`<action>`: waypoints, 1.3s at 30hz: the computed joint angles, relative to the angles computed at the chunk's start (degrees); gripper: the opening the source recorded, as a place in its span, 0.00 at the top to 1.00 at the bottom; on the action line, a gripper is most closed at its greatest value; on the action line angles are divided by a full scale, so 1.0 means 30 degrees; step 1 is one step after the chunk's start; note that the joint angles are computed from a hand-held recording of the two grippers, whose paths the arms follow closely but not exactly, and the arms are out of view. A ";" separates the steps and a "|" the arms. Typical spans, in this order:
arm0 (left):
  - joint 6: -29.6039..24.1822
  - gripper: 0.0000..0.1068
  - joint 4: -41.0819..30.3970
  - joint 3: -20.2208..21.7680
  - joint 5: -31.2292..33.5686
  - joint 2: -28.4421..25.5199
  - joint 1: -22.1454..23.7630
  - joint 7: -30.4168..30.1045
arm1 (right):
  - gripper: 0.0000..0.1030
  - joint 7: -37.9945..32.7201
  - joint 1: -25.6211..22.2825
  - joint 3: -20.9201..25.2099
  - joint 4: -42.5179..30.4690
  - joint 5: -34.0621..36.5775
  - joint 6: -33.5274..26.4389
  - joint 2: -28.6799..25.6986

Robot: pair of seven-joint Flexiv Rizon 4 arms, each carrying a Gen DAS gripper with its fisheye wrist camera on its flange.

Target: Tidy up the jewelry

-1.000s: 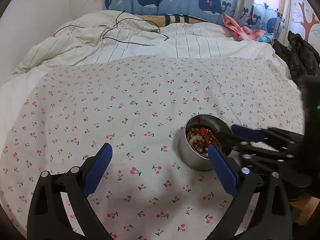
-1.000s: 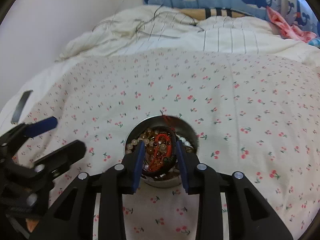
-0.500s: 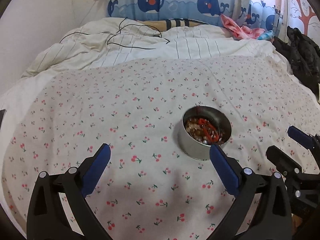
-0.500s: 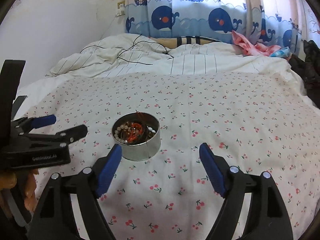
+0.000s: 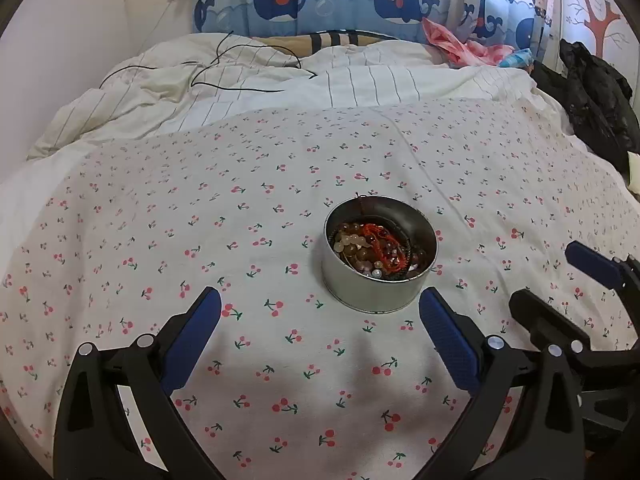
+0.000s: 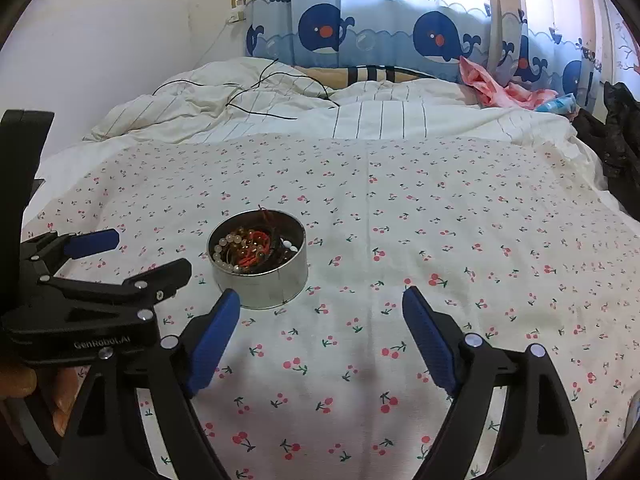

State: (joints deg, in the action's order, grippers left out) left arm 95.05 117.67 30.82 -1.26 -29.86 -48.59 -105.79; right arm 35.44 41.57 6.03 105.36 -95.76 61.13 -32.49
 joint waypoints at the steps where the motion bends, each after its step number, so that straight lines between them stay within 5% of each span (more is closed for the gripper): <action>1: -0.0105 0.11 -0.0042 0.0153 0.0004 -0.0041 -0.0155 -0.0043 | 0.21 0.0028 0.0006 0.0002 0.0034 0.0025 -0.0050 0.0026; 39: -0.2131 0.11 -0.1159 -0.1041 0.4694 0.0561 0.1767 -0.4366 | 0.14 -0.0478 0.0154 -0.0123 0.0227 0.0819 -0.0096 -0.0045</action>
State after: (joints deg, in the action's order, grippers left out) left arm 88.66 114.20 27.69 12.82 -28.17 -43.29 -118.89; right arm 34.01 42.03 5.66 106.04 -93.30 60.85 -32.62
